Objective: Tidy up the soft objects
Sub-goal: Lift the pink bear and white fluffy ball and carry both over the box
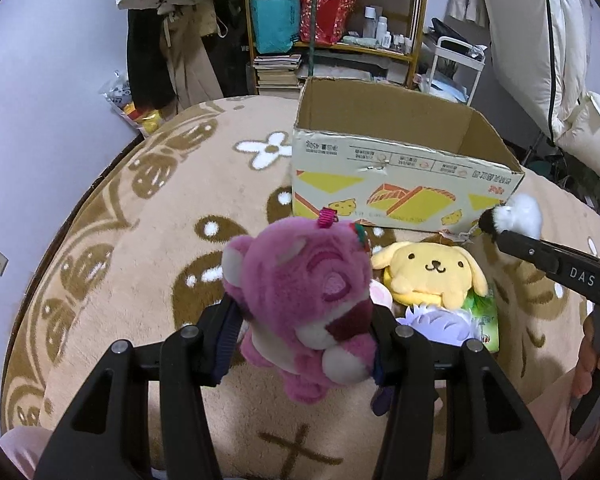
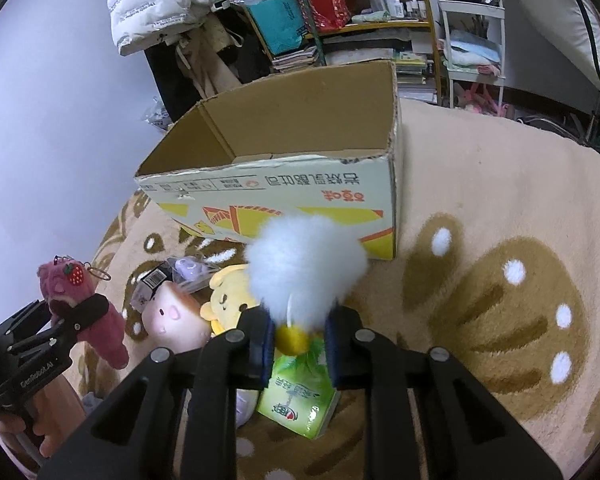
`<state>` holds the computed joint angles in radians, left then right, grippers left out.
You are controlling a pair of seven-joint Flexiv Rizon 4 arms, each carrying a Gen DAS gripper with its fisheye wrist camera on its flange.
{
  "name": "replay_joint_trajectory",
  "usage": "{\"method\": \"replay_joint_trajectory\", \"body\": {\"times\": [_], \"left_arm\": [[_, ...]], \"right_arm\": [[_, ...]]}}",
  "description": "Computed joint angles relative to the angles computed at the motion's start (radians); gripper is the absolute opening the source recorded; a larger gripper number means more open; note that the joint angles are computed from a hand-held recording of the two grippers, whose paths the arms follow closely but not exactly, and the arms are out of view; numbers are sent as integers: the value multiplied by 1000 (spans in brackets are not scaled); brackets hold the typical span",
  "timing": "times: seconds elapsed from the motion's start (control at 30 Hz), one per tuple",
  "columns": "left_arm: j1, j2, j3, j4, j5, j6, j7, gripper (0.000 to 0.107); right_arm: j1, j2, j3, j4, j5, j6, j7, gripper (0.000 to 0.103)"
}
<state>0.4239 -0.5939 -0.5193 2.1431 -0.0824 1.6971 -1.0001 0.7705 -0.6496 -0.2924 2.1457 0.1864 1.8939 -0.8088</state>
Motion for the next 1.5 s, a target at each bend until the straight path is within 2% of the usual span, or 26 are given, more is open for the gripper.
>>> {"method": "replay_joint_trajectory", "body": {"times": [0.2,0.4,0.53,0.6,0.7,0.77,1.0,1.3,1.5], "left_arm": [[44,-14,-47,1,29,42,-6,50],[102,-32,-108,-18,59,40,-28,50],[142,-38,-151,-22,87,63,-34,50],[143,-35,-151,-24,108,91,-40,50],[151,-32,-160,-38,130,84,-50,50],[157,-32,-172,-54,130,67,-50,50],[111,-49,-159,-137,139,84,-24,50],[70,-107,-198,-256,134,77,0,50],[35,-163,-215,-329,134,71,31,50]], "right_arm": [[40,-7,-26,13,46,90,-46,21],[111,-13,-63,8,165,171,-148,21],[228,-23,-161,2,283,190,-234,21],[287,-27,-217,-1,335,189,-277,21],[348,-31,-281,-10,381,162,-317,21],[358,-29,-292,-14,383,152,-318,21],[440,-39,-409,-16,368,111,-304,21],[450,-44,-498,-56,307,95,-297,21],[432,-60,-529,-97,279,84,-289,21]]}}
